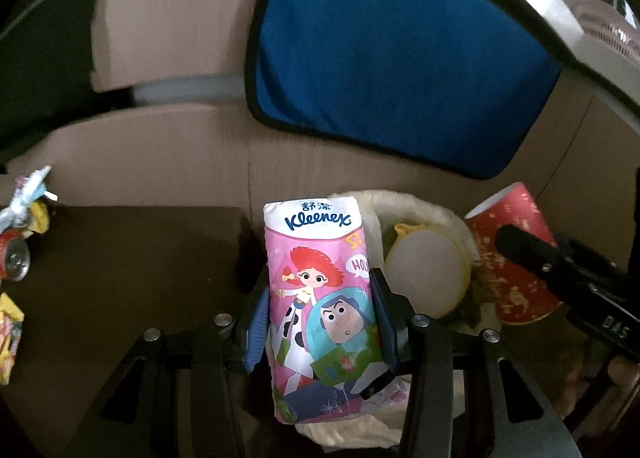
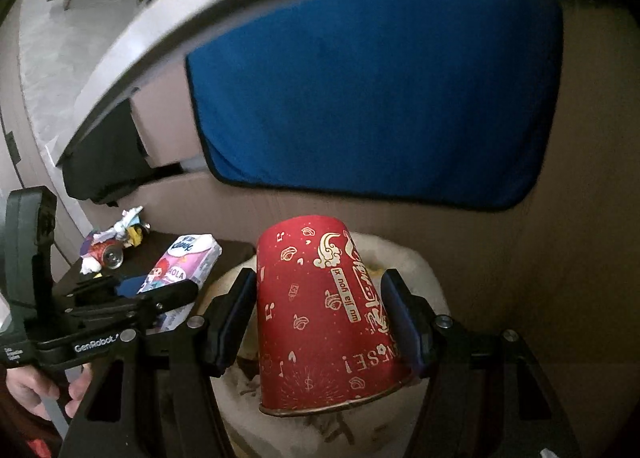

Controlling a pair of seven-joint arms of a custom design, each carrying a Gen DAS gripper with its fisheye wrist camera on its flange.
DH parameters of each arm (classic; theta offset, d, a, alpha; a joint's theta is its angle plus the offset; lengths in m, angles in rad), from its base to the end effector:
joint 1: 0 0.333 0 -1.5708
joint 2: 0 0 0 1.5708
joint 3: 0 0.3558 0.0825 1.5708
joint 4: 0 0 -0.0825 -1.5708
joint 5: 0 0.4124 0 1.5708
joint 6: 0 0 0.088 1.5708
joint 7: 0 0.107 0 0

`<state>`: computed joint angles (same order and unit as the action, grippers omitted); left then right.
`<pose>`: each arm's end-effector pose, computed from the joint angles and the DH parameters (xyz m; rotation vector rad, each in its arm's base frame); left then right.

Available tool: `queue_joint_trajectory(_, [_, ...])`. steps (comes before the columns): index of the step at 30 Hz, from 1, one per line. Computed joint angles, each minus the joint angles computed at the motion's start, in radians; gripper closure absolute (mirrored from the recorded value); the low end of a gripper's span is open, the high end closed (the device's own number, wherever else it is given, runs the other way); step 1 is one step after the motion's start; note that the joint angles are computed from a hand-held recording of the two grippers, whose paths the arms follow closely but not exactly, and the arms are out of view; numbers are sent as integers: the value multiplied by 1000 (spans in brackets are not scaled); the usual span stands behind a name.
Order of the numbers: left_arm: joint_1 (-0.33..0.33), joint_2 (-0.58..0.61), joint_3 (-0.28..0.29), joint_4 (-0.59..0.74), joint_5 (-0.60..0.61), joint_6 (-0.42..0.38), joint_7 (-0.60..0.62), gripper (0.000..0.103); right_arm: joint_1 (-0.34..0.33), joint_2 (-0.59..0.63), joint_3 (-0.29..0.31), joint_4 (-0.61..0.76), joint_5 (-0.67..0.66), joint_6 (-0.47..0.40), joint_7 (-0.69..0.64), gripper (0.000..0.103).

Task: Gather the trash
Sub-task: 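Carry the tissue pack and red cup over the bin with both tools, then open both tools to drop the tissue pack and red cup into the bin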

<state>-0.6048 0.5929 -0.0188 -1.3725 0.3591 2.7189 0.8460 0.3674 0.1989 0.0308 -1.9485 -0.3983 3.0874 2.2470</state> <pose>0.6575 -0.4836 0.4798 -1.7061 2.0072 -0.9881 0.6120 0.2903 0.5126 -1.6692 1.5020 -0.5112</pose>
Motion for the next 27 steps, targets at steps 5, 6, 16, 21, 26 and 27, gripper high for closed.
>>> queue_joint_trajectory(5, [73, 65, -92, 58, -130, -26, 119, 57, -62, 50, 69, 24, 119, -37, -100, 42])
queue_joint_trajectory(6, [74, 73, -94, 64, -147, -28, 134, 57, -64, 55, 70, 25, 129, -42, -110, 42])
queue_joint_trajectory(16, [76, 100, -87, 69, -243, 22, 210, 56, -49, 77, 54, 43, 158, -83, -134, 42])
queue_joint_trajectory(21, [73, 110, -84, 80, -268, 32, 233, 56, -38, 75, 47, 47, 157, -89, -126, 42])
queue_joint_trajectory(26, [68, 118, -84, 95, -282, 40, 253, 56, -52, 65, 61, 35, 174, -80, -142, 42])
queue_joint_trajectory(27, [66, 120, -82, 100, -283, 39, 255, 56, -55, 64, 64, 32, 180, -76, -147, 42])
